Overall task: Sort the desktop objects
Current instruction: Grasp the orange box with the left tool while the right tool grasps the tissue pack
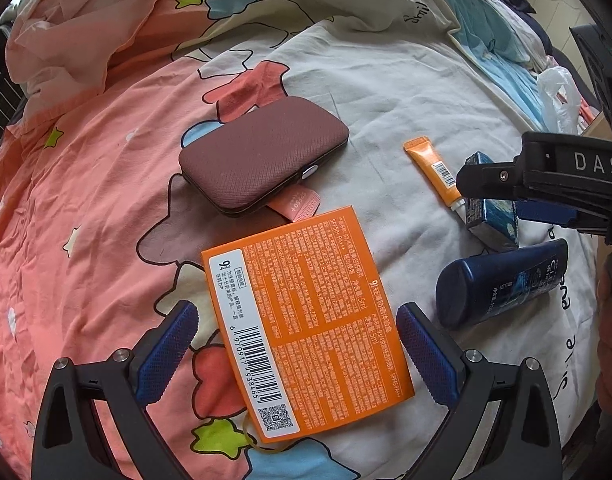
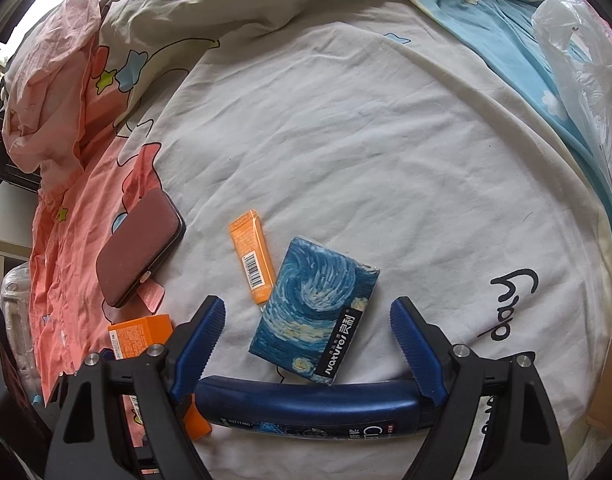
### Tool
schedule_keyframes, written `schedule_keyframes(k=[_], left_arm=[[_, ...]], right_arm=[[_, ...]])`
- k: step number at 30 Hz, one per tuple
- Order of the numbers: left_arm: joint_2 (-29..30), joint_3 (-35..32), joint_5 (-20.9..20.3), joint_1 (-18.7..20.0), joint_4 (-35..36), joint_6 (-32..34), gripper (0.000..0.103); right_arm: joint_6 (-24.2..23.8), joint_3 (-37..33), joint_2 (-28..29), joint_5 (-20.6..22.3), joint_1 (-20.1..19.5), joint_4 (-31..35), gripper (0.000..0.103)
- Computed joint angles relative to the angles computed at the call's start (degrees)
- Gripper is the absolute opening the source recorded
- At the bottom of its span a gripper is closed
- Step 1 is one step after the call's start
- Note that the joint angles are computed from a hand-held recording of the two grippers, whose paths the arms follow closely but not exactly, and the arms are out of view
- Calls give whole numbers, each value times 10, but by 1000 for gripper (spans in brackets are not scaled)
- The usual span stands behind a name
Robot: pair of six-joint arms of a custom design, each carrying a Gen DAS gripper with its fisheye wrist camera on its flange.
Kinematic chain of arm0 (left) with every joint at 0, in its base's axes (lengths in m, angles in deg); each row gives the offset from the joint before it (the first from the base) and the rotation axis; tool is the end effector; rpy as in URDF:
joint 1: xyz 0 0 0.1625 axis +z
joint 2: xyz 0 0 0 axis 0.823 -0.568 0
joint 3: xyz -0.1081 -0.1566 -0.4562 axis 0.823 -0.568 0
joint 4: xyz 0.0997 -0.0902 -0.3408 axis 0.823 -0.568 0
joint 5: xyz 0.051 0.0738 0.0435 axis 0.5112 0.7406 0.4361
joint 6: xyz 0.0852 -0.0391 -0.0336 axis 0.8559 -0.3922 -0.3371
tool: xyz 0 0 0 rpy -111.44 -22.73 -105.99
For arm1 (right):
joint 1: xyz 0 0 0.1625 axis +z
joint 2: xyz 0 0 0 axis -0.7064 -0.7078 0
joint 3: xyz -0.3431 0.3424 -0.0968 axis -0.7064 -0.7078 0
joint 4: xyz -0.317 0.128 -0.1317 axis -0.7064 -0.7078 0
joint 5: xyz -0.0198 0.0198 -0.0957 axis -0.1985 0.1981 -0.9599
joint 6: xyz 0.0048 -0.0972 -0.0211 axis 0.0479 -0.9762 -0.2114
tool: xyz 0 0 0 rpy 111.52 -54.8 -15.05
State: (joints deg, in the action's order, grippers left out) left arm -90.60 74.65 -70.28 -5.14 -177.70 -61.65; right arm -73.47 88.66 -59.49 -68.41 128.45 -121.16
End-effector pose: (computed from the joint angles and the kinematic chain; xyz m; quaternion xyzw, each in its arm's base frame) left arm -0.2599 -0.6246 -0.0590 0.1690 0.9144 -0.1010 0.3536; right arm 0.0121 -0.6683 0.2099 -0.0427 -0.9592 0.1283 0.2485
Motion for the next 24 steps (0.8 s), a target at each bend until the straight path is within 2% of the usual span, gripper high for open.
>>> schedule_keyframes(k=[3,4,7,12,24], left_arm=[[3,1,-6,3,0,1,99],[4,2,-8,4,1,0,95],[5,7,-7,3,-7,1,86],[5,4,-7,2,-5,3,84],[-5,7,-33,-4,-19,29,84]], right_arm=[[4,-4,3,2,-1,3,78],[6,-6,5,3,-2,7,73],[3,-8,9,-9,0,10,66],[5,-7,6,-18,0,11,50],[-2,1,-9,4,2,18,47]])
